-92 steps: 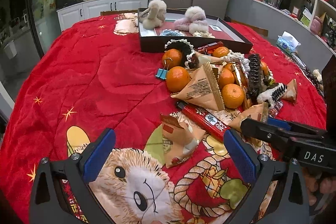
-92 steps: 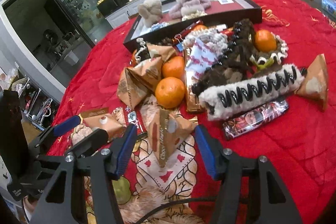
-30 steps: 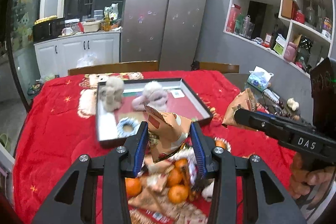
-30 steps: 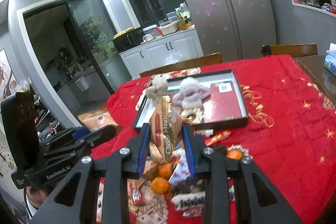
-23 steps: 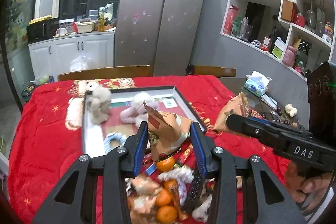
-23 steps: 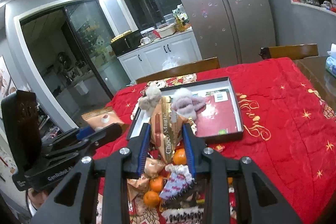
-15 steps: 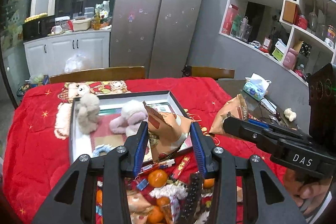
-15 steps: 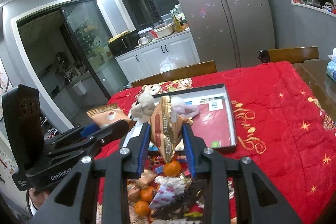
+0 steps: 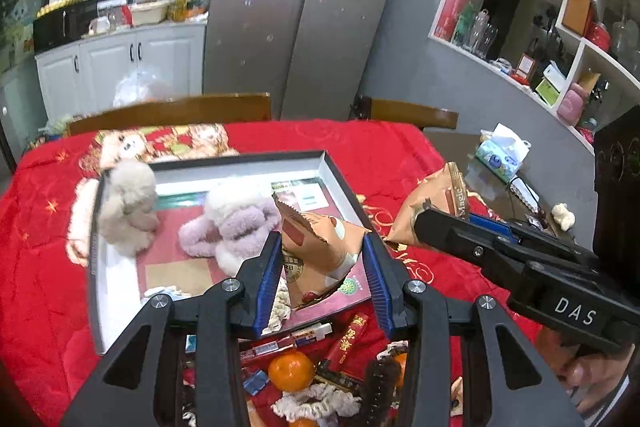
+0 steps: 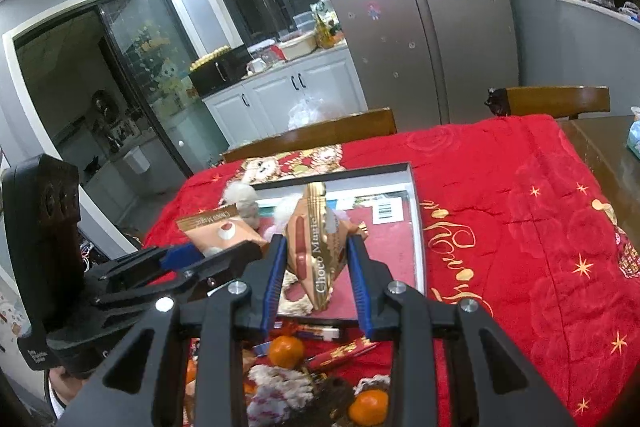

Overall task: Organize objects
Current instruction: 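Carry both snack bags over the tray and lower them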

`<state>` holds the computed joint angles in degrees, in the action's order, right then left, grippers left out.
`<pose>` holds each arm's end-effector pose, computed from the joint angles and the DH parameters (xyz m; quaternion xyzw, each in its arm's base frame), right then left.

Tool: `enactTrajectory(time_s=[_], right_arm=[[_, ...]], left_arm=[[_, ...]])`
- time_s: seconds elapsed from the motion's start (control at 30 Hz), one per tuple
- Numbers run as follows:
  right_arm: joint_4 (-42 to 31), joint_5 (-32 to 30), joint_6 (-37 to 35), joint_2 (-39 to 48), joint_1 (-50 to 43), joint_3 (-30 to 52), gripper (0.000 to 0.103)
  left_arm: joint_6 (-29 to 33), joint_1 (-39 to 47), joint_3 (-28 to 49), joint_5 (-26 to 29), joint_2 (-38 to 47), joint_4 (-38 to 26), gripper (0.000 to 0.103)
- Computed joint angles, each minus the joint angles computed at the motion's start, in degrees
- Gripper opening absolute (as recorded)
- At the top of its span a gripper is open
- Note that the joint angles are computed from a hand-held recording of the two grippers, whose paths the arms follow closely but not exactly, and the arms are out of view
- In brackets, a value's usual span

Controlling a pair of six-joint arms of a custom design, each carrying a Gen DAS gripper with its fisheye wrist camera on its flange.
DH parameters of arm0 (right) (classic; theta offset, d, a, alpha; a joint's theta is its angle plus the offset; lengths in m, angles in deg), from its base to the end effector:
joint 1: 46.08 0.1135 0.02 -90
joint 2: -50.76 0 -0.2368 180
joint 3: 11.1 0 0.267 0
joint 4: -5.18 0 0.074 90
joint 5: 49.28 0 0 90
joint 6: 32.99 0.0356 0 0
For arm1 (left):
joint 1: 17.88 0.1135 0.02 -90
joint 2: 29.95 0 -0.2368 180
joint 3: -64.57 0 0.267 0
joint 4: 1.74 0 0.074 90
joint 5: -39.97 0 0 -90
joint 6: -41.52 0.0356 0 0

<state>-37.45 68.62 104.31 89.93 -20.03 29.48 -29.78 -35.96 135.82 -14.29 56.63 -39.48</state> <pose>0.1714 0.0653 0.2001 0.2608 0.8504 0.0633 0.4526 0.3027 -0.1207 0.1970 0.3770 0.8260 -0.2894 0.3030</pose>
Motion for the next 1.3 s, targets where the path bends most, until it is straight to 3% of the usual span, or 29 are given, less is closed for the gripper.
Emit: enactTrajectory(time_s=[0.23,0.6,1.3], right_arm=[[6.9,-8.4,-3.9,4.1,-9.8,-4.0,0.030],[16.1,-16.4,-8.3,12.3,-19.7,-7.0,0.030],[25.4,-21.4,-12.2,27.8,-24.2,-4.9,0.030]], left_arm=[[-1.3,-3.8,2.2,-3.5,7.5,3.4,0.040],[-2.3,-7.6,5.8,-6.9,16.6,6.3,0.040],[-0.2,-11.0,8.5,-14.6,22.7,8.4,0.041]])
